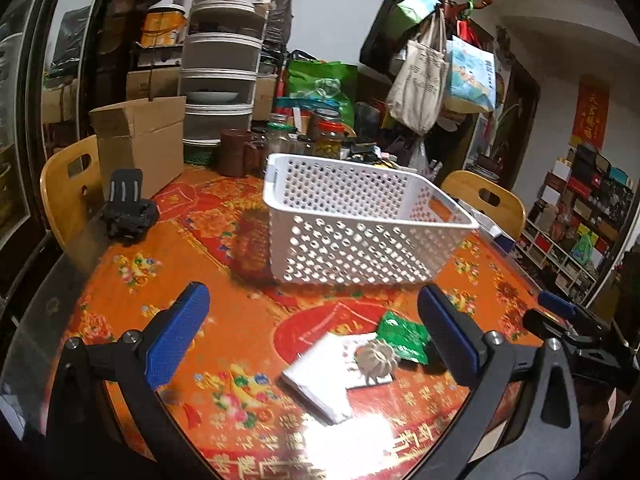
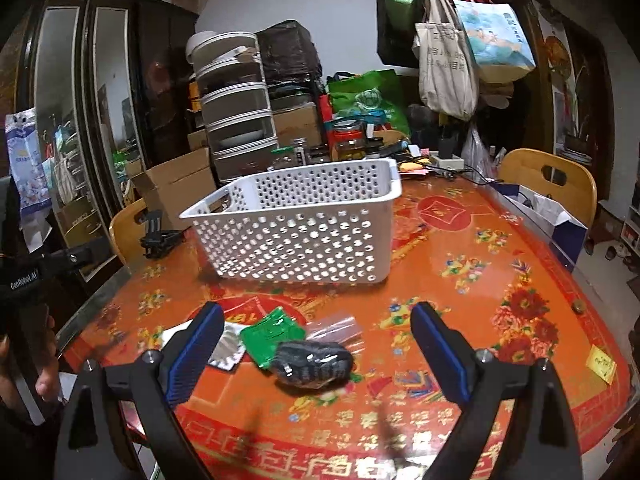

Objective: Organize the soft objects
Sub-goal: 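Withdraw both grippers from the basket back over the table items, then grasp the black wrapped bundle with the right gripper while the left gripper grasps the folded white cloth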

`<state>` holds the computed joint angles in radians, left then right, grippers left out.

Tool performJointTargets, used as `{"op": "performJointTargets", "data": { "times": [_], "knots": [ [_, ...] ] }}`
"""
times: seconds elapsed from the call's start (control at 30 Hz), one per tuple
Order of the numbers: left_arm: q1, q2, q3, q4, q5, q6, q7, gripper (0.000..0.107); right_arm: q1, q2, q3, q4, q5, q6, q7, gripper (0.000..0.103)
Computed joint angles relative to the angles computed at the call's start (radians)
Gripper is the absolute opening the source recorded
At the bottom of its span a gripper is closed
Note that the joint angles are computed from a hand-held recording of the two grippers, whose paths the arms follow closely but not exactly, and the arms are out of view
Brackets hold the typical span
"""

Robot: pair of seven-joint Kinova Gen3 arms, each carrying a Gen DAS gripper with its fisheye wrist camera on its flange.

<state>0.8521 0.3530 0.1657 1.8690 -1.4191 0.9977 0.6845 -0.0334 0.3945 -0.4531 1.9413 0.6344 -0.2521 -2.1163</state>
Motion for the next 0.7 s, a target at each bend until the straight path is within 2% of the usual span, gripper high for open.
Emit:
{"op": "performJointTargets", "data": {
  "times": [0.17, 0.3, 0.47, 0.7],
  "knots": [
    [0.028, 0.028, 0.000, -0.007, 0.003, 0.021, 0.024, 0.103, 0.056, 0.026, -0.077, 0.003, 0.063, 0.026, -0.033, 0.094],
    [0.030, 0.049, -0.003, 0.006, 0.000, 0.003, 0.061, 0.103, 0.066, 0.054, -0.096, -0.001, 0.070, 0.039, -0.034, 0.094],
    [0.003, 0.101, -0.021, -0.011, 0.037, -0.075, 0.029, 0.103, 0.028, 0.109, -0.085, -0.043, 0.020, 0.093, 0.022, 0.094],
    [-0.032, 0.177, -0.075, -0.059, 0.130, -0.210, -0.088, 0.103, -0.037, 0.160, -0.051, -0.092, -0.067, 0.138, 0.125, 0.094]
  ]
}}
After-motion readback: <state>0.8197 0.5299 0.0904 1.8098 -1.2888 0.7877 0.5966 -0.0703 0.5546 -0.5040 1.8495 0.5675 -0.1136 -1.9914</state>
